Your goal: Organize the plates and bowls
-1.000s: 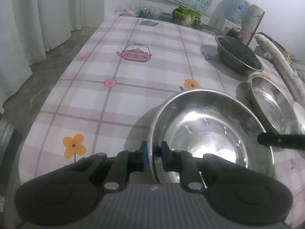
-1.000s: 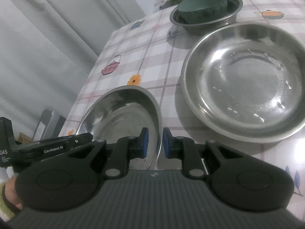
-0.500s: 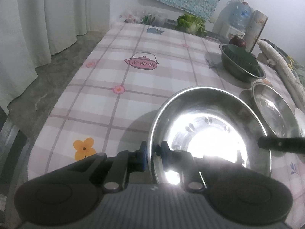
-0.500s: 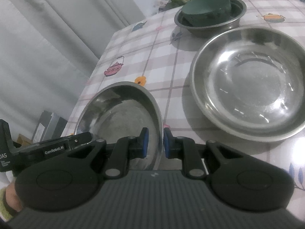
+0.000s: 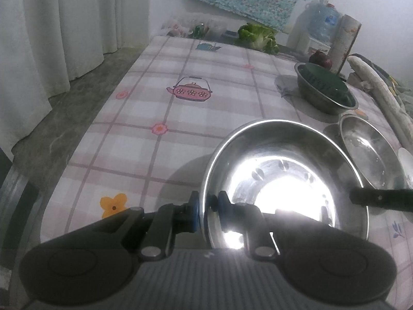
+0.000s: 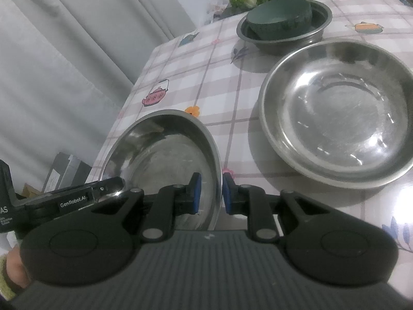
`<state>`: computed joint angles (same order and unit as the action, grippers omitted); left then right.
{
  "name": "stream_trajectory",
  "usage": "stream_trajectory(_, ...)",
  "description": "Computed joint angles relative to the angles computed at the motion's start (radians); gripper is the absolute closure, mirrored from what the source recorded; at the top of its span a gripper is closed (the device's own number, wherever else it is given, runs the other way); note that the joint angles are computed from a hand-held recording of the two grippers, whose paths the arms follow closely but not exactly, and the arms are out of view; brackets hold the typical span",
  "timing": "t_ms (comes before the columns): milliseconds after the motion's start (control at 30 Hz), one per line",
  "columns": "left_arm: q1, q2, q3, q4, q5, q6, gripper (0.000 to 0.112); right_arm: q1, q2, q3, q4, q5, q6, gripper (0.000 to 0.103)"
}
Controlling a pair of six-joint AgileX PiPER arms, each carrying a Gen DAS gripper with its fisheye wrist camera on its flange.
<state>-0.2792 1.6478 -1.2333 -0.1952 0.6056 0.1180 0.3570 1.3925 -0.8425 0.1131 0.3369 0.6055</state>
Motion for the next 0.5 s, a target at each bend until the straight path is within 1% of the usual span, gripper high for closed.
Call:
stream_trajectory(267,-0.014,0.002,-0.014,0.022,0.002,-0.003,0.096,0.011,-0.022,0.014,-0.053,0.001,0.072,0.085)
stream_trajectory(500,-0.021,0.02,-0.034,0.038,0.012,-0.012,0.094,0.004,-0.024,0.018,-0.034,-0.004,0.058,0.085)
